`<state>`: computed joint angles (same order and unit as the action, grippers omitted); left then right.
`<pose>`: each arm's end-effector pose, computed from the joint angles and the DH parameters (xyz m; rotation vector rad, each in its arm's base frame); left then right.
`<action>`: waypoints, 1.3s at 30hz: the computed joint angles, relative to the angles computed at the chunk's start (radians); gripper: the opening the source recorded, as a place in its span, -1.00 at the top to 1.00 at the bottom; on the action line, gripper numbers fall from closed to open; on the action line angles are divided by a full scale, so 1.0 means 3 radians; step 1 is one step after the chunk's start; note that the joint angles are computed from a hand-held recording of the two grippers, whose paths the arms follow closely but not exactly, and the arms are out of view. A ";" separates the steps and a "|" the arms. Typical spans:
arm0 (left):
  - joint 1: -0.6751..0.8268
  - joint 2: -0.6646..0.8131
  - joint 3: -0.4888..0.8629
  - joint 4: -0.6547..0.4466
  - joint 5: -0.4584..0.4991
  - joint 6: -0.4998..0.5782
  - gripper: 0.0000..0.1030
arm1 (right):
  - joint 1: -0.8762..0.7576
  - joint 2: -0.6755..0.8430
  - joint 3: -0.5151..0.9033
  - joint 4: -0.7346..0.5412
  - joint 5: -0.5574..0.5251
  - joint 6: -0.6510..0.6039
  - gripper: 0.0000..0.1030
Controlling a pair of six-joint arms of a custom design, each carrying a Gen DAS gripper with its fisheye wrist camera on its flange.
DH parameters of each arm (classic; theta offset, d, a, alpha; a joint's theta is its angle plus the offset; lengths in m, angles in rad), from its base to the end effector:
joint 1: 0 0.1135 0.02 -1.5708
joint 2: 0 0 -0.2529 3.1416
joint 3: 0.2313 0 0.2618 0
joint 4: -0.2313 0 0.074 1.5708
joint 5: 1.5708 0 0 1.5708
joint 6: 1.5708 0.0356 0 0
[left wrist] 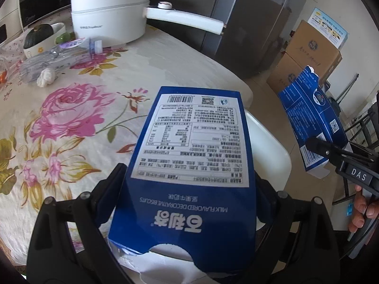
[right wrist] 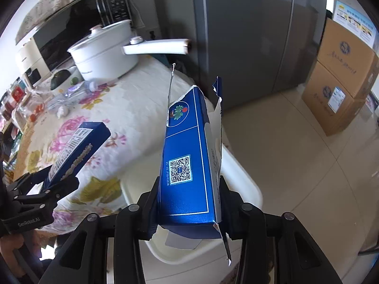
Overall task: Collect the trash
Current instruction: 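Carry the blue box with the left tool while the right tool carries the carton toward the bin, then open the left tool to drop the blue biscuit box into the bin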
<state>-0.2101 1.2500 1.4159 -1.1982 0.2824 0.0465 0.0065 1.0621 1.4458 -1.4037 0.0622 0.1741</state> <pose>0.2299 -0.0592 0.3619 0.4333 2.5622 -0.4264 0.1680 -0.0011 0.3921 0.2393 2.5766 -0.0142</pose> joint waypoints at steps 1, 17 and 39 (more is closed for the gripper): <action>-0.0091 0.0003 -0.0024 0.0023 -0.0030 -0.0040 -0.82 | -0.0101 -0.0023 -0.0028 -0.0008 -0.0039 -0.0082 0.16; -0.1151 0.0246 -0.0279 0.0291 -0.0668 -0.0382 -0.99 | -0.1072 -0.0138 -0.0269 -0.0154 -0.0349 -0.0944 0.14; -0.0947 0.0170 -0.0508 0.0154 -0.0507 -0.0016 -0.99 | -0.0778 -0.0106 -0.0388 -0.0178 -0.0208 -0.0870 0.13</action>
